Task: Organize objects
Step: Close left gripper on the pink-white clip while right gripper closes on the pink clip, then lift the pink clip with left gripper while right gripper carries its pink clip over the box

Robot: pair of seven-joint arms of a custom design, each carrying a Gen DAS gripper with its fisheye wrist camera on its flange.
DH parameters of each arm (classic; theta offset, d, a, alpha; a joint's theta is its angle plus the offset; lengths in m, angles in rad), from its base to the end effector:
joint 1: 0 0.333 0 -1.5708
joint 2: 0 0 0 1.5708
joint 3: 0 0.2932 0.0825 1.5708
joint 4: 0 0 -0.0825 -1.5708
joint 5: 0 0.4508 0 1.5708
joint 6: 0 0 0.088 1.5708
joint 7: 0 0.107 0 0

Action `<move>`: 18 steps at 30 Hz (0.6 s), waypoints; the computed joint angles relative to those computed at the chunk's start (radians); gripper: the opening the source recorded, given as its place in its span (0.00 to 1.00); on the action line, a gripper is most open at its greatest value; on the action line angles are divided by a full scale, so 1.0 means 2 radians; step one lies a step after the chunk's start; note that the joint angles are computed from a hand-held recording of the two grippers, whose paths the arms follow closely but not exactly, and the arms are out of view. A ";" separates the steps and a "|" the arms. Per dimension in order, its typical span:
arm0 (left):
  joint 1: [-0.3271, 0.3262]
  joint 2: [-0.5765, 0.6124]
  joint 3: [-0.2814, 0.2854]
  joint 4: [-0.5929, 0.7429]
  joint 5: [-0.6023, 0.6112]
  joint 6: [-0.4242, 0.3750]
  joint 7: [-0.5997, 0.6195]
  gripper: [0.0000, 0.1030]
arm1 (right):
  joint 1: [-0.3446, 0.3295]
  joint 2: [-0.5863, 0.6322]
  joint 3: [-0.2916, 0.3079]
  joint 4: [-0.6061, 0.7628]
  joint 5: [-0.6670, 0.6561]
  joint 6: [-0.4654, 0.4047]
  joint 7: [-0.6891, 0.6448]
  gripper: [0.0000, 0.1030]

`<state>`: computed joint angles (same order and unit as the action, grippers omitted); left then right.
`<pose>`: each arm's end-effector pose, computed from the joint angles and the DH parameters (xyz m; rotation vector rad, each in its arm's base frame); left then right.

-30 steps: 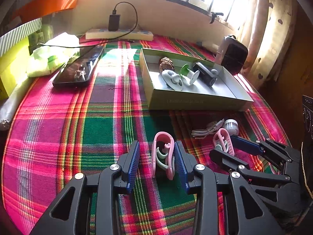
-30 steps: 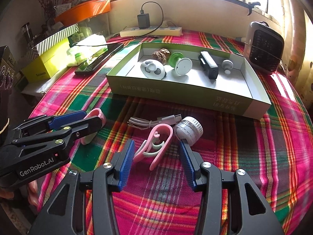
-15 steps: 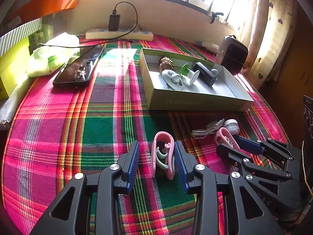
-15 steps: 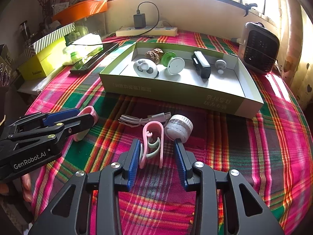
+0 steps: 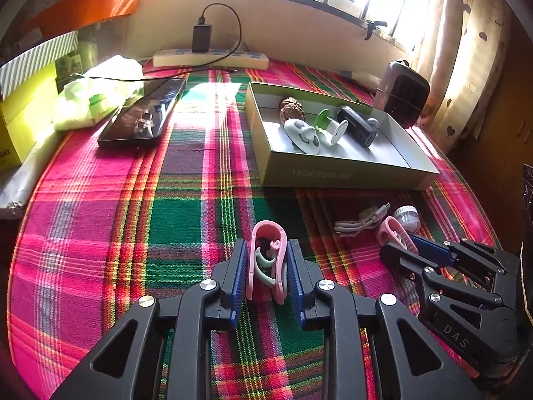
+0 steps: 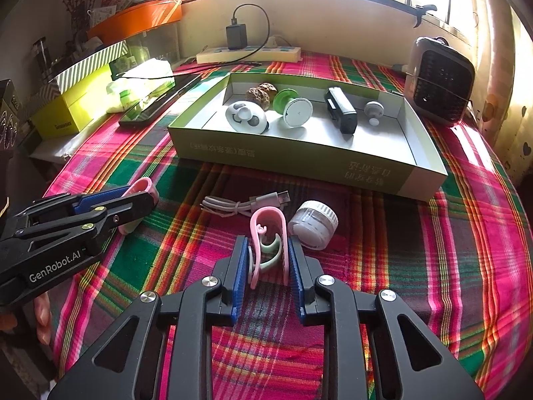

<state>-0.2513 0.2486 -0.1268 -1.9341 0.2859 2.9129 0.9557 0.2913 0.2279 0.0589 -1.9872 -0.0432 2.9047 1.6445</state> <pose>0.6494 -0.2720 0.3843 -1.8772 1.8792 -0.9186 0.6501 0.2386 0.3689 -2.0362 1.4881 -0.5050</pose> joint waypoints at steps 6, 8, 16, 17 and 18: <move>0.000 0.000 0.000 0.000 0.000 0.000 0.000 0.21 | 0.000 -0.001 0.000 -0.001 0.001 0.000 -0.001 0.24; -0.001 0.000 0.001 0.000 0.001 -0.001 -0.001 0.21 | 0.000 -0.001 0.000 -0.001 0.001 0.000 -0.001 0.24; -0.005 0.001 0.006 0.003 0.014 -0.006 -0.009 0.21 | 0.000 -0.001 0.000 -0.001 0.003 0.000 -0.002 0.24; -0.007 0.001 0.007 0.003 0.019 -0.008 -0.012 0.21 | 0.000 -0.001 0.000 -0.001 0.003 0.001 -0.003 0.24; -0.009 0.001 0.009 0.005 0.025 -0.010 -0.016 0.21 | -0.001 -0.001 0.000 -0.001 0.003 0.001 -0.003 0.24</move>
